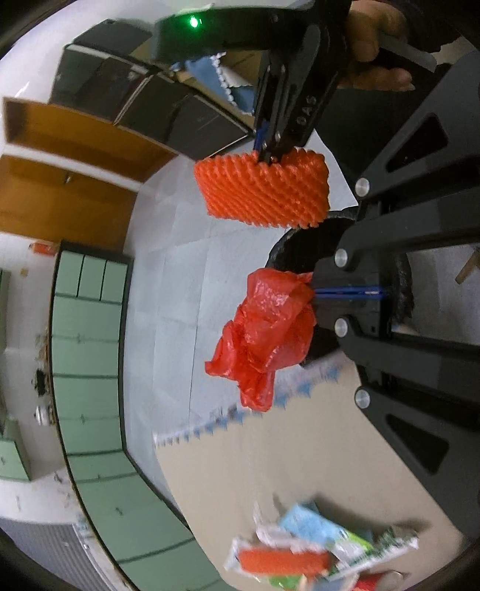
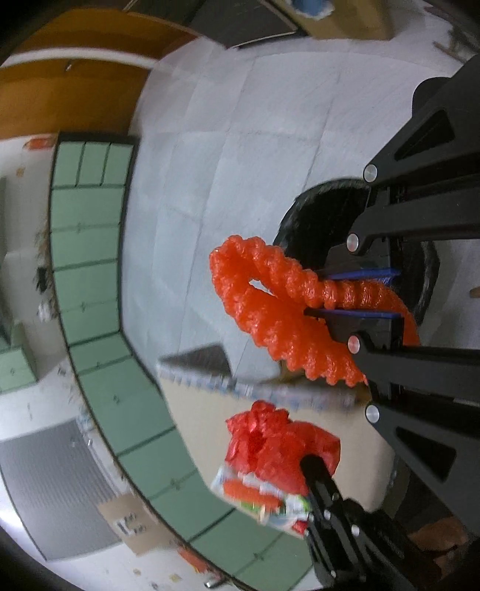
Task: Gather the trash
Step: 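Carry both items over the black bin and open both grippers to drop them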
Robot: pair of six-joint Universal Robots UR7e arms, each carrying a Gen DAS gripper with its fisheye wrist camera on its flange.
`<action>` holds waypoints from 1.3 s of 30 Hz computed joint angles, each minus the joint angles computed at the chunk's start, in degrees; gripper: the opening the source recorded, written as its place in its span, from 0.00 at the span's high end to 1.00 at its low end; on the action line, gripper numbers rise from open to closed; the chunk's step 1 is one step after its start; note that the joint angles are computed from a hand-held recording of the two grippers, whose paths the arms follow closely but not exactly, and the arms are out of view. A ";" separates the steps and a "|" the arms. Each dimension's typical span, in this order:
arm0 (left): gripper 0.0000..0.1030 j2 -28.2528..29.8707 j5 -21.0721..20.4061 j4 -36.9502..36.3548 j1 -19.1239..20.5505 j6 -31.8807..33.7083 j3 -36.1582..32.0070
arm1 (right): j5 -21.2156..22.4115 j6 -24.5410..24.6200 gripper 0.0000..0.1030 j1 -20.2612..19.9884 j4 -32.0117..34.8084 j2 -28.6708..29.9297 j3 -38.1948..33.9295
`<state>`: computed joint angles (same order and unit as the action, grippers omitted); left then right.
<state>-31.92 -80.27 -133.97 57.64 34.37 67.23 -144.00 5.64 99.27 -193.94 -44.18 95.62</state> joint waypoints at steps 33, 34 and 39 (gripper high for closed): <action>0.58 16.14 6.43 5.40 0.84 -1.72 -12.09 | 8.27 9.73 0.64 -12.51 8.36 -0.65 0.15; 0.56 15.53 6.36 4.56 0.85 -1.79 -11.39 | 8.14 9.53 0.64 -12.33 7.94 -0.66 0.25; 0.44 11.59 6.14 0.97 1.11 -2.53 -7.94 | 6.39 7.19 0.64 -10.64 6.96 -0.10 -0.65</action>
<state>-20.32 -74.13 -133.00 58.75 31.85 59.28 -137.61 12.83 88.63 -186.98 -44.28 94.97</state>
